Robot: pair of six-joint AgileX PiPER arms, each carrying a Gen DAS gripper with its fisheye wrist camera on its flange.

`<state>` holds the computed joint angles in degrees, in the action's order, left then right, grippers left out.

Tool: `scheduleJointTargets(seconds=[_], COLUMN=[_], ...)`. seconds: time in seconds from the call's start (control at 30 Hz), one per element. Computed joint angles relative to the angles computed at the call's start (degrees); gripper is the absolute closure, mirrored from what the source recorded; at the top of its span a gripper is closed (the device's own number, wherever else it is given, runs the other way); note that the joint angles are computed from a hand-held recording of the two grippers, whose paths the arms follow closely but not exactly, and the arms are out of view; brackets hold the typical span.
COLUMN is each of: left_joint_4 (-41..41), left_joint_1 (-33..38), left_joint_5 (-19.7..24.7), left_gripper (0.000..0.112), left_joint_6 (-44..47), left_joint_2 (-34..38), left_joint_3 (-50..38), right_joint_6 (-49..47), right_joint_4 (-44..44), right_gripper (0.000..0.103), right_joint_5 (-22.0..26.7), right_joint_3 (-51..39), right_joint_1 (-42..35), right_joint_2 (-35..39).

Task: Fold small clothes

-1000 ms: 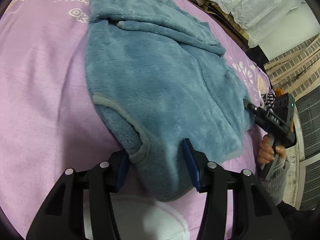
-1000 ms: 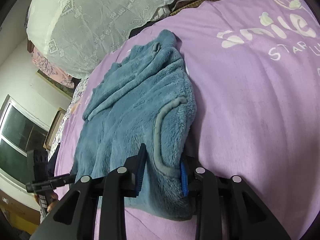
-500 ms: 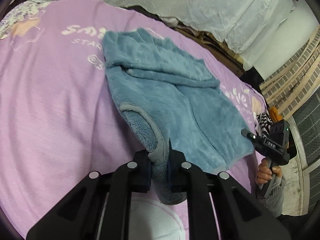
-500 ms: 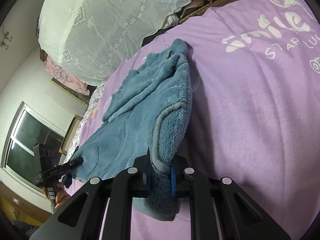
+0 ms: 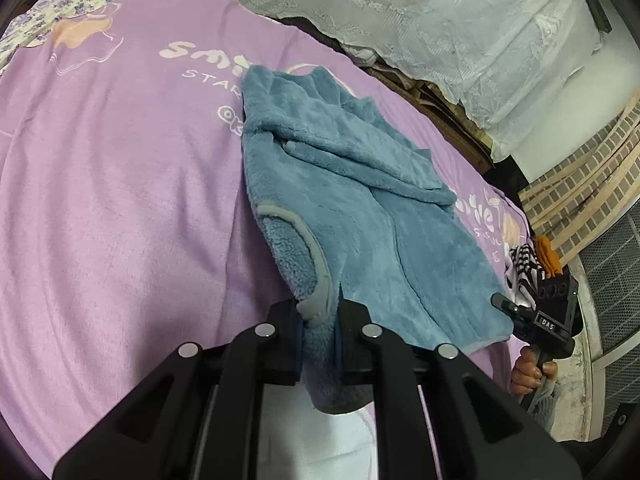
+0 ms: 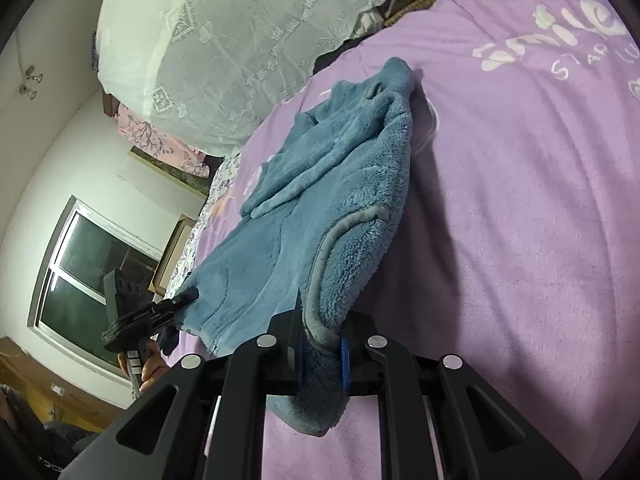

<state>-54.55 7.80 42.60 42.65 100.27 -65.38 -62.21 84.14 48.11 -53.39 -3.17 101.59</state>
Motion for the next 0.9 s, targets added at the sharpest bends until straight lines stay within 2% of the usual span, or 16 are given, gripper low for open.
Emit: scheduleJointTargets(seconds=[0.17, 0.27, 0.57, 0.9], left_joint_4=[3.24, 5.17, 13.02, 15.92], left_joint_1=[-1.49, -2.25, -3.85, -3.53], left_joint_5=[-0.30, -0.37, 2.78, 6.77], left_gripper=[0.102, 0.102, 0.102, 0.102], left_joint_6=[-2.57, -4.99, -14.23, -20.10], left_joint_2=[0.86, 2.34, 9.54, 15.46], left_joint_3=[-5.01, -9.03, -23.60, -36.75], right_joint_6=[2.37, 4.10, 13.80, 22.71], right_joint_4=[1.33, 1.08, -1.63, -4.69], right_gripper=[0.090, 0.090, 0.090, 0.090], right_joint_5=[1.59, 0.98, 1.64, 1.81], right_joint_3=[-4.98, -8.69, -21.75, -35.58], right_joint_1=[-0.97, -0.45, 0.49, 1.65], right_joint_2=[1.68, 2.61, 8.81, 15.97])
